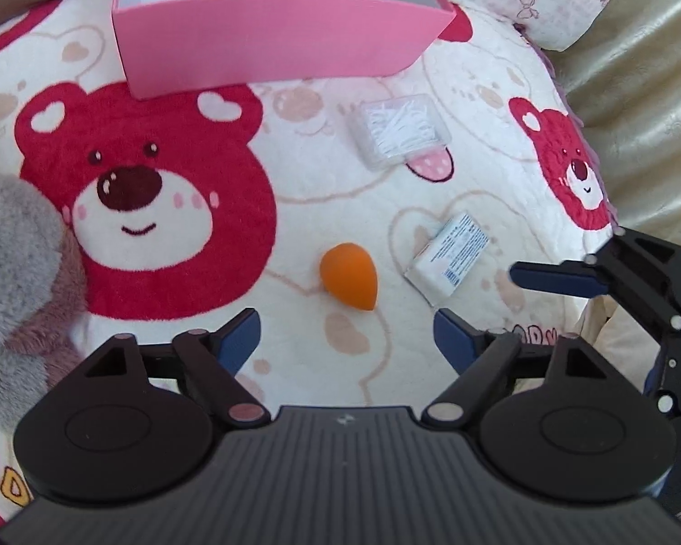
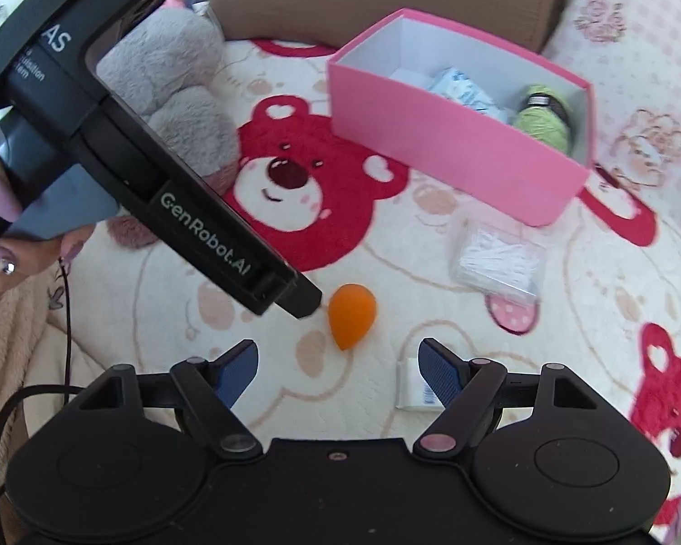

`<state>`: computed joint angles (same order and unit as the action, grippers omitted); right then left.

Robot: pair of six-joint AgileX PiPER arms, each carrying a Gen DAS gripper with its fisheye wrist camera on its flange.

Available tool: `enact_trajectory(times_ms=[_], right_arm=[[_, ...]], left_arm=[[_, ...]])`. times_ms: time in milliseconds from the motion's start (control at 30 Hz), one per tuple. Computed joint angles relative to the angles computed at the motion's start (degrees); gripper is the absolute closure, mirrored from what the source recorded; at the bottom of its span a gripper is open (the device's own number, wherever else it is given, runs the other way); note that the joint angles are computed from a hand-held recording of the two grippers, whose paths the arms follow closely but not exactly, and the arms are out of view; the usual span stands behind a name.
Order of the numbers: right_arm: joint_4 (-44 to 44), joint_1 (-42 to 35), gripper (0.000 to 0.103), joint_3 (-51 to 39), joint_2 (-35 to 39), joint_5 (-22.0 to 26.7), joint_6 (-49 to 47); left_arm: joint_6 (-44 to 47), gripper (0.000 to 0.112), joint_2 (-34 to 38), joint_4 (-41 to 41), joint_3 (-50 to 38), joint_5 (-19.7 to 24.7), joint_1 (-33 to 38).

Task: Organize objects
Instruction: 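Withdraw the left tool and move it toward the orange makeup sponge, then lower the left gripper around the orange sponge and close it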

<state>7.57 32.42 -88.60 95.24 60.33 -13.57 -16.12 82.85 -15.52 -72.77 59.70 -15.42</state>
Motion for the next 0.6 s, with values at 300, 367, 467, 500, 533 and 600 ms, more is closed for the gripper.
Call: enact_trajectory(times_ms=[300,367,467,500,533,600], right_arm=[[5.07,-0.26,0.02,-1.35,6.01,-1.58,-7.68],[5.33,-0.64,0.02,-1.38,6.96,-3.2,-7.72],[5.31,-1.43,0.02,1.02,7.18,-8.27,-7.01],[4.65,-1.41,0.02,2.16,7.11,-10.06,-5.96],[4.36,-1.58,0.02,3.04,7.23,-11.3,-5.22],[4.38,-1.86,0.02,4.42,7.67,-12.75,-4.84]], left_arm=[[-1.12,0.016,1.07,1.35,4.59,-4.85,0.49],[-1.71,0.016,0.92,2.25,5.59,-6.4,0.33],[-0.15,0.016,1.85,0.53,5.83,-6.27,1.03],[0.53,0.016,2.13,-0.08,5.97,-6.45,1.22],[0.95,0.016,2.17,-0.5,6.48,-7.33,1.24],[1.44,0.016,2.61,-1.36,7.08,-8.42,1.35]])
